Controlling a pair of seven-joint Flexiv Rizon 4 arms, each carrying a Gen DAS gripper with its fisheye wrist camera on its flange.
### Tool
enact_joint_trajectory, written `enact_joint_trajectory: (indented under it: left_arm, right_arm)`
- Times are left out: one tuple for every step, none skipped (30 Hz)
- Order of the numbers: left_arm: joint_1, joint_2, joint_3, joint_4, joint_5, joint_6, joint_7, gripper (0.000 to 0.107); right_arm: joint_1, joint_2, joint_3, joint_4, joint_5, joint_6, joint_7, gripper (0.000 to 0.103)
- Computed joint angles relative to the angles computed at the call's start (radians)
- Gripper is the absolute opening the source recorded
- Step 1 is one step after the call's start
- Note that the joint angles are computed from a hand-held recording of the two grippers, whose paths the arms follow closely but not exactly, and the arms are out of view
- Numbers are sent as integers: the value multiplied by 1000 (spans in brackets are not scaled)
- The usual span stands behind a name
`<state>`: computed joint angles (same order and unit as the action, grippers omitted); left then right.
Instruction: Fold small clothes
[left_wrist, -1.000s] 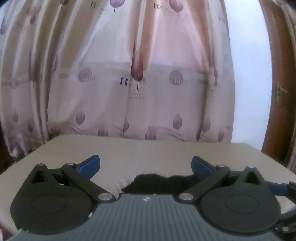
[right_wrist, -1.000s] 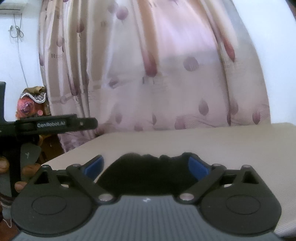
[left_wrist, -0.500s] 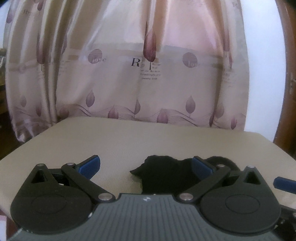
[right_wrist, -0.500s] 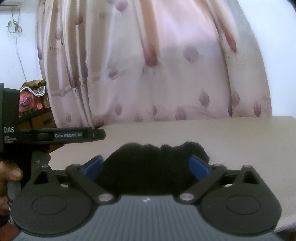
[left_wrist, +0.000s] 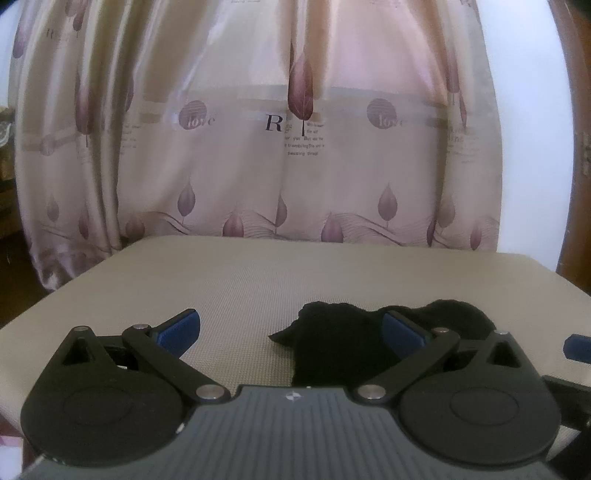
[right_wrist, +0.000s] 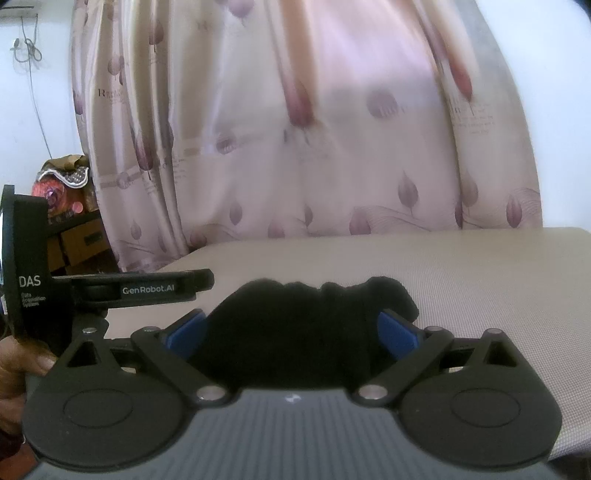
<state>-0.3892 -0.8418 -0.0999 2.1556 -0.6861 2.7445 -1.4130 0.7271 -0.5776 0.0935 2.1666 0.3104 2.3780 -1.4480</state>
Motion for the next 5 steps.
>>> enact_joint_trajectory:
  left_arm:
    - [1,1,-1,0,3,-2,-3,103]
    - [-1,1,-1,-1,-2,-2,-1,103]
    - [-1,2,0,0,-1,-2,0,103]
    - [0,3,1,1,2,-2,-2,103]
    - [-1,3,0,1,-1,-3,-1,103]
  right_arm:
    - [4,0,-3,-2,6,-2,-3,100]
    - [9,-1,-6,-3,14,0,-7,100]
    - [13,-1,-9,-4,21,1,-11,100]
    - [15,-3,-10,-5,26,3,-13,100]
    - [21,-3,-13,-7,35,3,-18,100]
